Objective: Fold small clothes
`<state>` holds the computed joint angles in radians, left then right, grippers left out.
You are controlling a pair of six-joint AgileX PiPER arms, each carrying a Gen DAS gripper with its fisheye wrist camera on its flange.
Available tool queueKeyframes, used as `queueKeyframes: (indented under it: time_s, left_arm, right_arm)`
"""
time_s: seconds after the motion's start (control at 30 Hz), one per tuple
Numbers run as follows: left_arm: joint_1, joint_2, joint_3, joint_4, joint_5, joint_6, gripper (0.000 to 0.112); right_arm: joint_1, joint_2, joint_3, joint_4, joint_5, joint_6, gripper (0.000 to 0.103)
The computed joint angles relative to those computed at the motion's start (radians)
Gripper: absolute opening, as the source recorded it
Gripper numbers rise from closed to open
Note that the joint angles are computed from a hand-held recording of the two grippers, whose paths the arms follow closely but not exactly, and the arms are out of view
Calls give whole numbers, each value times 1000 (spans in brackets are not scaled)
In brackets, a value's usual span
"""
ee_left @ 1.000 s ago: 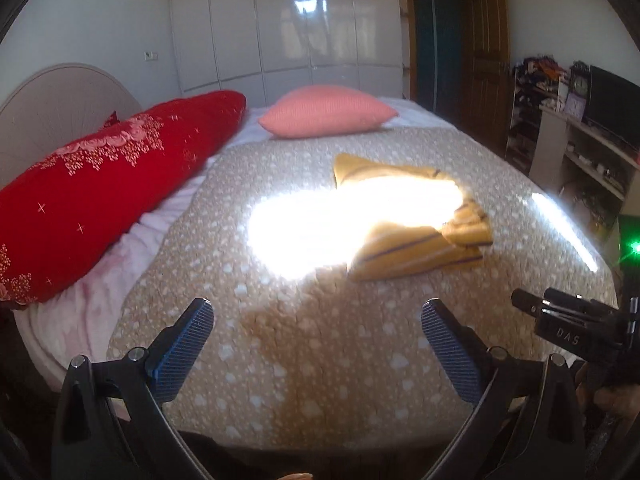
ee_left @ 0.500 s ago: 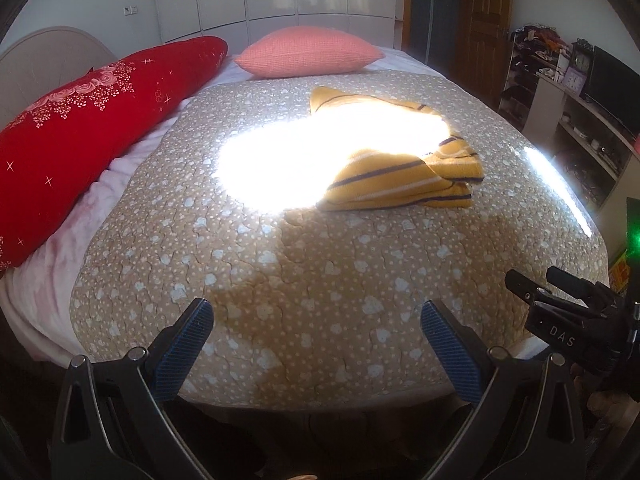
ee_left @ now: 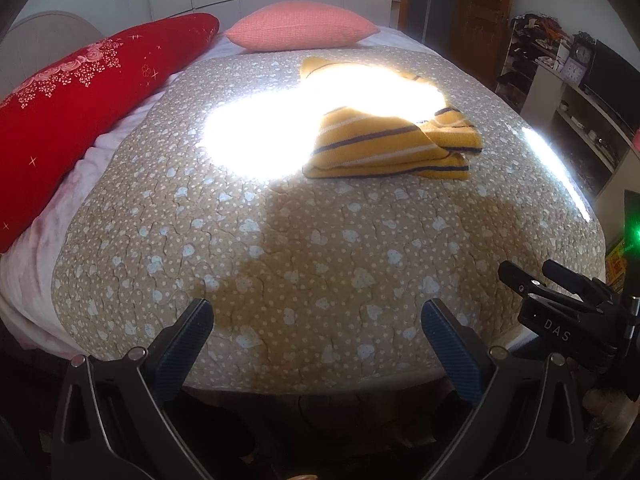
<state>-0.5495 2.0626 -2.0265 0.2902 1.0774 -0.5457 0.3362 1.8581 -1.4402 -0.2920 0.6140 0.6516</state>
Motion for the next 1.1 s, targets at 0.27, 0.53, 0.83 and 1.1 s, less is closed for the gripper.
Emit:
queueKeyframes:
  time_s: [0.27, 0.53, 0.83, 1.1]
  left_arm:
    - [11, -14, 26, -22, -20, 0, 103]
    - [30, -17, 49, -63, -28, 9, 103]
    - [28, -17, 52, -61, -26, 8, 103]
    - [30, -9, 44, -69, -17, 17, 103]
  right_arm:
    - [25, 5, -4, -37, 8, 22, 81]
    - [41, 22, -27, -49, 30, 12, 81]
    - [47, 29, -37, -56, 37, 12, 82]
    - [43, 24, -25, -59, 33, 32, 83]
